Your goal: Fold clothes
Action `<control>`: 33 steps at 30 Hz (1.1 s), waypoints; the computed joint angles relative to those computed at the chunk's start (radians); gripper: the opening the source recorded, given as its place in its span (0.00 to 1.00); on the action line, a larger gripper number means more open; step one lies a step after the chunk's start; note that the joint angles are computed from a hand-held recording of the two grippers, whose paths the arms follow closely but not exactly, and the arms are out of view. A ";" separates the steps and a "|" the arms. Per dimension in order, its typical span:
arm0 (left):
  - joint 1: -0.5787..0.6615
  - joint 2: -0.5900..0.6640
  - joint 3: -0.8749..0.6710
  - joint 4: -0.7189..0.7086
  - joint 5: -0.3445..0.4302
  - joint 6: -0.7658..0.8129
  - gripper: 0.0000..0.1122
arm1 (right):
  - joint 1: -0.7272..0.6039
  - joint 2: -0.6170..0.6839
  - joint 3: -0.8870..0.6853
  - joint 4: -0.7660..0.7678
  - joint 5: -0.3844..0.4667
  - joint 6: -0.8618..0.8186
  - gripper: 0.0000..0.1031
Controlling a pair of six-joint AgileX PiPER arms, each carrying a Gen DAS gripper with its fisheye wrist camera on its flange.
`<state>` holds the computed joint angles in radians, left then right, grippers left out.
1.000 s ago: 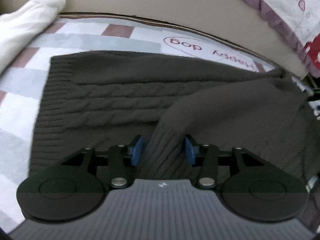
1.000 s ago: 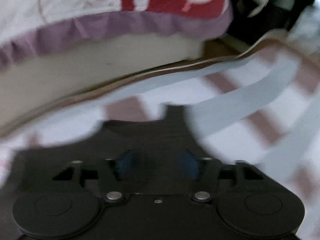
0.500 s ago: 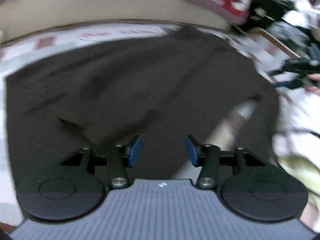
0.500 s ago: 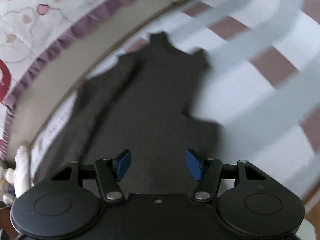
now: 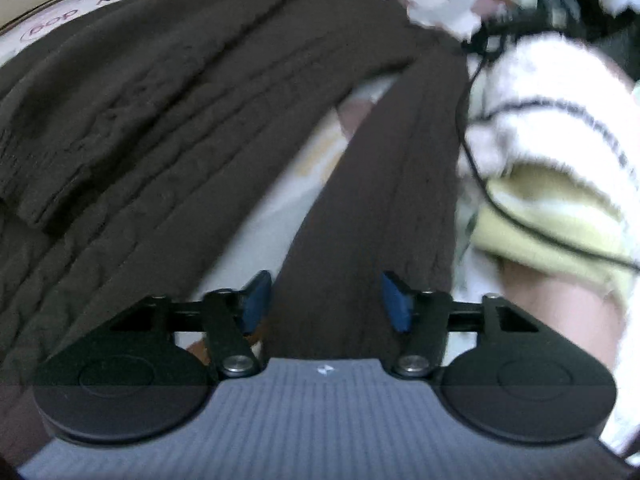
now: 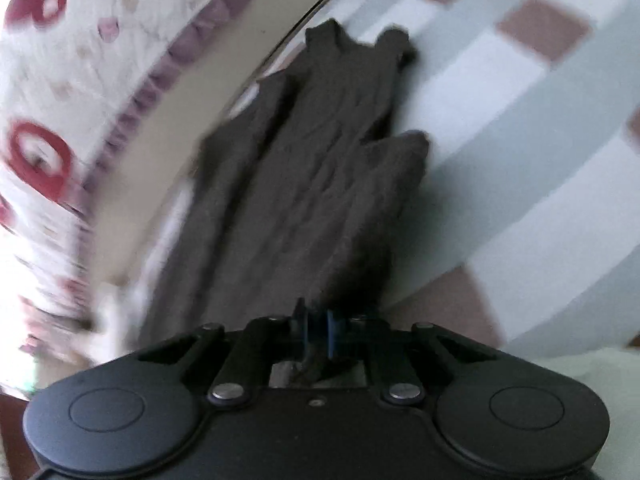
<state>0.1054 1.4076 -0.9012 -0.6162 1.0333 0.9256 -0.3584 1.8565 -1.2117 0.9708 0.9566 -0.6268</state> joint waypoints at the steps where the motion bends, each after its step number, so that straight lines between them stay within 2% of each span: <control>1: -0.005 -0.004 0.004 0.000 -0.009 -0.004 0.29 | 0.040 -0.025 -0.025 -0.073 -0.033 0.047 0.11; 3: -0.004 0.001 0.002 -0.010 -0.012 -0.023 0.15 | 0.105 -0.054 -0.078 -0.169 -0.069 0.131 0.11; 6: -0.010 0.011 -0.009 0.003 -0.029 -0.078 0.11 | 0.181 -0.063 -0.153 -0.262 -0.101 0.256 0.10; 9: -0.016 0.006 -0.013 0.022 -0.045 -0.170 0.11 | 0.247 -0.028 -0.235 -0.462 -0.102 0.506 0.11; 11: -0.036 -0.005 -0.014 0.042 -0.072 -0.229 0.10 | 0.217 -0.030 -0.222 -0.428 -0.095 0.519 0.11; 14: -0.072 -0.020 -0.029 0.082 -0.116 -0.304 0.10 | 0.106 -0.039 -0.131 -0.180 -0.092 0.398 0.11; 15: -0.084 -0.021 -0.041 0.101 -0.124 -0.337 0.10 | 0.101 -0.037 -0.116 -0.148 -0.102 0.374 0.11; 18: -0.124 -0.017 -0.064 0.148 -0.172 -0.412 0.09 | 0.109 -0.042 -0.102 -0.131 -0.119 0.340 0.11; 23: -0.136 -0.014 -0.075 0.155 -0.163 -0.443 0.09 | 0.134 -0.042 -0.128 -0.167 -0.122 0.336 0.11; 25: -0.133 -0.015 -0.068 0.158 -0.155 -0.462 0.14 | 0.132 -0.039 -0.130 -0.166 -0.120 0.333 0.11; 26: -0.134 -0.010 -0.068 0.166 -0.153 -0.487 0.27 | 0.120 -0.044 -0.117 -0.141 -0.117 0.316 0.11; 27: -0.133 0.001 -0.073 0.179 -0.142 -0.522 0.45 | 0.105 -0.045 -0.103 -0.102 -0.112 0.291 0.11; 31: -0.076 -0.018 -0.071 0.112 -0.096 -0.440 0.49 | 0.072 -0.053 -0.060 -0.014 -0.100 0.236 0.11; 33: -0.055 -0.027 -0.070 0.080 -0.060 -0.363 0.60 | 0.072 -0.054 -0.057 -0.012 -0.102 0.235 0.11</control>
